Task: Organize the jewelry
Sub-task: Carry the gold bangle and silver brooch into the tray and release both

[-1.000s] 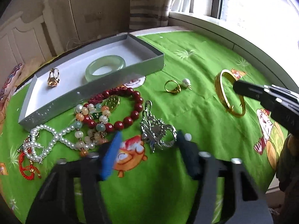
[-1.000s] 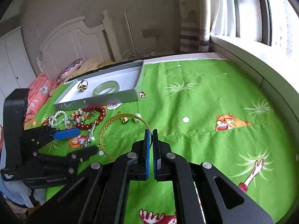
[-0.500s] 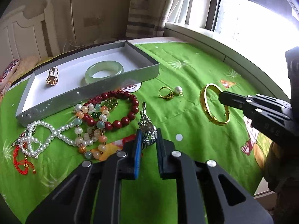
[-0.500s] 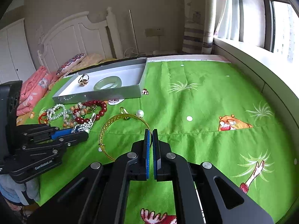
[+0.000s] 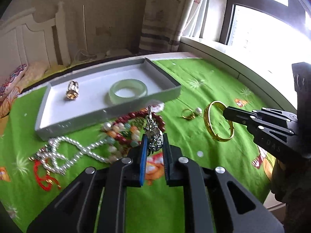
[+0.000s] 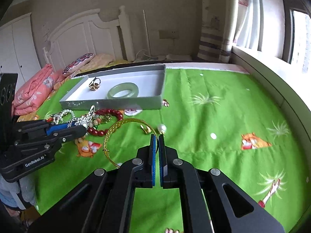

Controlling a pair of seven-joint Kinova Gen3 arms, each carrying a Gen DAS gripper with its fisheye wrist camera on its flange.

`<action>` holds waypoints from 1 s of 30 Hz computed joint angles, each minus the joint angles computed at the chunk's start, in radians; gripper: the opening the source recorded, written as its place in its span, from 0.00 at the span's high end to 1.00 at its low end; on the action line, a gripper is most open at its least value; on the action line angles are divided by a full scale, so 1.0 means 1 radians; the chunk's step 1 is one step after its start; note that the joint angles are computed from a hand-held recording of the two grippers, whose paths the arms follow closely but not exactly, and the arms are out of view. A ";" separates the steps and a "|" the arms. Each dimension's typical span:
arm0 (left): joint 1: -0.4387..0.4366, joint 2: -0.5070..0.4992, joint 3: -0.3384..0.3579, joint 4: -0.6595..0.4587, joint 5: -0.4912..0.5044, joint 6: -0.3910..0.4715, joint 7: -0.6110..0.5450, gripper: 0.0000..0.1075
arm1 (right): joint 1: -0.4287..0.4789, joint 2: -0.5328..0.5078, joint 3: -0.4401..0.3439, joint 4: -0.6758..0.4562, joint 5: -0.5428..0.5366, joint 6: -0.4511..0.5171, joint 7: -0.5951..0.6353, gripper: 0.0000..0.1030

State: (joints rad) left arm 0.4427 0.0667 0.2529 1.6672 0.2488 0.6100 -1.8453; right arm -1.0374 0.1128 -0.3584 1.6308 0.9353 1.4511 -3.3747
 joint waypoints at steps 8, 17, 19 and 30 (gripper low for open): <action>-0.022 0.048 -0.017 -0.090 -0.032 0.034 0.021 0.87 | 0.036 0.036 0.045 -0.075 0.027 -0.041 0.127 0.97; -0.063 0.189 -0.031 -0.293 -0.006 0.151 0.040 0.87 | 0.140 0.072 0.123 -0.147 -0.012 -0.175 0.248 0.97; -0.062 0.227 -0.033 -0.348 -0.011 0.182 0.056 0.87 | 0.160 0.099 0.141 -0.190 -0.030 -0.190 0.304 0.97; -0.139 0.415 -0.012 -0.592 0.124 0.356 0.083 0.86 | 0.237 0.228 0.266 -0.401 -0.171 -0.201 0.537 0.96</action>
